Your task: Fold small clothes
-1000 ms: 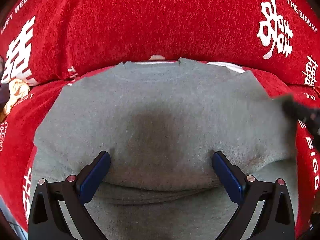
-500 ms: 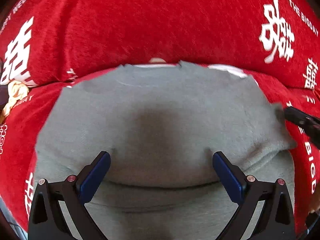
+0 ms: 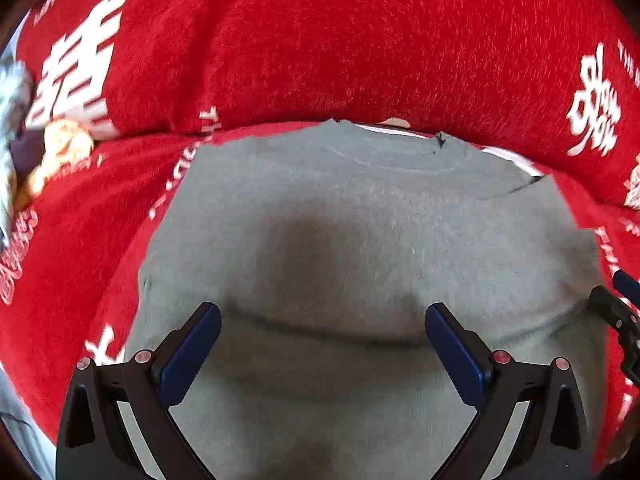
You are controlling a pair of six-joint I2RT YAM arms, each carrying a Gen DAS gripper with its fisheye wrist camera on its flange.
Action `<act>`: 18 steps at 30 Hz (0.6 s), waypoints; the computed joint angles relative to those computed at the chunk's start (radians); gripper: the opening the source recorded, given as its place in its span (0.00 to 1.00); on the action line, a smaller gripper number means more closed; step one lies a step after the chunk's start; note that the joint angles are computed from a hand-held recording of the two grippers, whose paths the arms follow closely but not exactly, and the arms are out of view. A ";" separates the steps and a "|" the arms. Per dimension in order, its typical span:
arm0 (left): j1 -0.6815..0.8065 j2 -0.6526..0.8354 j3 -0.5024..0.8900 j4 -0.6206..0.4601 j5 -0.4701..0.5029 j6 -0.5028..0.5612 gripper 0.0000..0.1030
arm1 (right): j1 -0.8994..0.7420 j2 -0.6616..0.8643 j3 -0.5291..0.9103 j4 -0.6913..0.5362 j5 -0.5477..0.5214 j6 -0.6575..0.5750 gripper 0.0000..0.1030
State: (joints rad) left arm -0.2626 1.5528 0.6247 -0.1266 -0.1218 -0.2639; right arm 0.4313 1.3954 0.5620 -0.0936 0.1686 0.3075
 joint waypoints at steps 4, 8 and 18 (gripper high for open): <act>-0.037 -0.026 -0.065 0.016 0.008 0.020 0.99 | 0.053 -0.078 -0.127 0.146 -0.212 0.169 0.82; -0.072 -0.026 -0.134 0.060 -0.012 0.021 0.99 | 0.122 0.021 -0.128 0.136 -0.183 0.273 0.82; -0.112 -0.502 -0.489 0.050 -0.043 0.048 0.99 | 0.770 -0.106 -0.276 -0.060 0.470 0.566 0.84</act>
